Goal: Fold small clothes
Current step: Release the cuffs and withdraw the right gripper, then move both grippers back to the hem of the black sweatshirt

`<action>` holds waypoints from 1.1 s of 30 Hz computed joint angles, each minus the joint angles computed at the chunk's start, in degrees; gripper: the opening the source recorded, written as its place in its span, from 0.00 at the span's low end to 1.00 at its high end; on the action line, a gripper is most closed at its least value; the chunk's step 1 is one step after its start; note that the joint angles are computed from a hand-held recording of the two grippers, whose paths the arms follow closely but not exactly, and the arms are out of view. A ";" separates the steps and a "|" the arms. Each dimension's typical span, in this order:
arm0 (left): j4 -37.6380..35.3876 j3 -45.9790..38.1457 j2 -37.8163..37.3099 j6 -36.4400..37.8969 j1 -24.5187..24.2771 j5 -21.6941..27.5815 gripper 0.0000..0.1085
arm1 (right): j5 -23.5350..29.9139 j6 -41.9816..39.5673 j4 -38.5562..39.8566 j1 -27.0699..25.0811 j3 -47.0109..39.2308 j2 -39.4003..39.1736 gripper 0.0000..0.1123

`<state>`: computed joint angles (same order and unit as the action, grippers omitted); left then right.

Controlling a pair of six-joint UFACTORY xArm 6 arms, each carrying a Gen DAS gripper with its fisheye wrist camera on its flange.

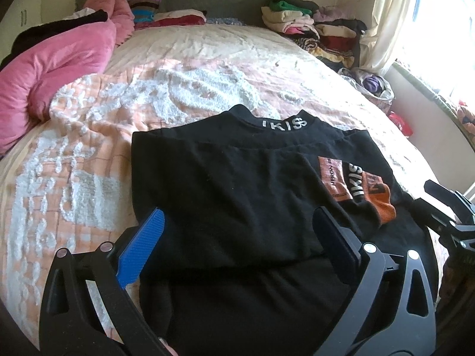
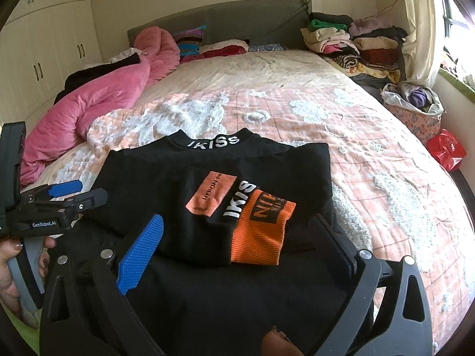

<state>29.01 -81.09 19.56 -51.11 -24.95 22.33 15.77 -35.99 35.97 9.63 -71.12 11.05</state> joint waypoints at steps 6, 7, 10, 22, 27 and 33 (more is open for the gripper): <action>3.23 1.89 -2.28 -4.23 -0.16 -0.13 0.86 | 0.03 -1.73 2.32 -0.42 0.94 -1.32 0.87; 3.66 2.50 -2.84 -4.90 -0.13 -0.58 0.86 | 0.04 -2.13 2.82 -0.44 1.14 -1.57 0.87; 4.55 3.79 -4.11 -6.27 -0.18 -0.81 0.86 | 0.29 -2.85 3.75 -0.48 1.62 -2.15 0.87; 11.78 9.68 -10.28 -12.96 -1.29 2.40 0.86 | 1.01 -7.53 7.53 -0.50 4.62 -6.18 0.87; 13.10 11.64 -12.33 -14.05 -1.96 3.66 0.86 | 1.31 -9.02 8.49 -0.80 6.31 -8.14 0.87; 13.66 14.34 -15.01 -15.91 -2.39 3.88 0.86 | 1.62 -10.23 9.08 -1.26 8.49 -10.38 0.87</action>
